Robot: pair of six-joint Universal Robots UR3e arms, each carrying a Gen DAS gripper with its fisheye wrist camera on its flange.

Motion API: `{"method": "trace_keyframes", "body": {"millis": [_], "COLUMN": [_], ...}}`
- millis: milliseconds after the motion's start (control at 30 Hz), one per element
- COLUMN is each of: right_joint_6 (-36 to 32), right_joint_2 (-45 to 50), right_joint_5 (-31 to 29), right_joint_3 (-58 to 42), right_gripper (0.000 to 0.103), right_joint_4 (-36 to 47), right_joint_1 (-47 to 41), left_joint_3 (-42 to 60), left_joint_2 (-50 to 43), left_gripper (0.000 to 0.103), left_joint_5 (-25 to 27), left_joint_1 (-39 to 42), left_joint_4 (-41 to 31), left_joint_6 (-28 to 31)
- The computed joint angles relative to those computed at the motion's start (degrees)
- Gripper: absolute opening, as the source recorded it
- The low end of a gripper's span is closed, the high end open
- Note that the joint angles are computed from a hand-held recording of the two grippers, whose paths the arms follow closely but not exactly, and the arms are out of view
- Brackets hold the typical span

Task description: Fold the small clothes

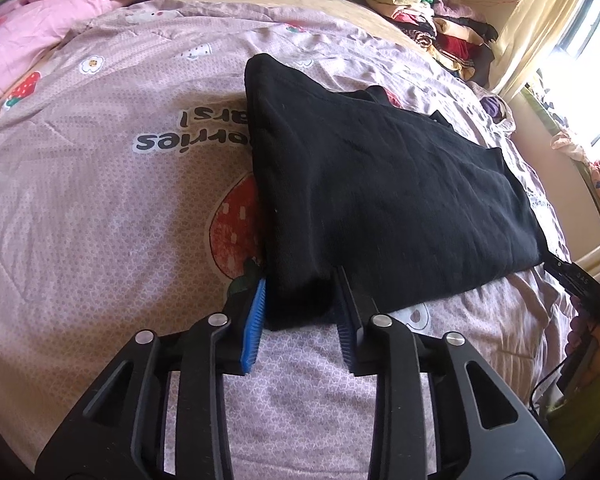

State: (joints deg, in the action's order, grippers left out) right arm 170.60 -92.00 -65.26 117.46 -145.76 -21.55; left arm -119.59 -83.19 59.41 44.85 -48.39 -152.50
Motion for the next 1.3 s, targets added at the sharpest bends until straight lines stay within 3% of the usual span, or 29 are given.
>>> {"method": "trace_keyframes", "body": {"millis": [133, 367, 433, 900, 1300], "right_joint_6": [-1.73, -4.00, -4.35, -6.90, -7.53], "right_joint_2": [-2.54, -8.20, -9.33, -18.09, -23.42], "right_joint_5": [3.06, 5.83, 5.95, 5.74, 6.42], "right_joint_3": [1.25, 4.15, 4.34, 7.50, 7.88], "right_gripper": [0.081, 0.094, 0.097, 0.098, 0.099], "right_joint_4": [2.43, 3.86, 4.53, 8.02, 11.15], "right_joint_1": [-1.80, -3.27, -3.30, -3.37, -2.00], "left_joint_3": [-0.30, -1.36, -1.72, -2.79, -3.80], "left_joint_2": [0.67, 3.31, 4.25, 10.56, 16.24], "left_gripper": [0.033, 0.057, 0.058, 0.094, 0.094], "left_joint_5": [0.45, 0.33, 0.25, -1.58, -2.97], "left_joint_1": [-0.42, -0.42, -0.21, 0.97, 4.43], "left_joint_4": [-0.55, -2.43, -3.13, -8.69, -13.75], "left_joint_6": [0.16, 1.30, 1.68, 3.72, 7.05]}}
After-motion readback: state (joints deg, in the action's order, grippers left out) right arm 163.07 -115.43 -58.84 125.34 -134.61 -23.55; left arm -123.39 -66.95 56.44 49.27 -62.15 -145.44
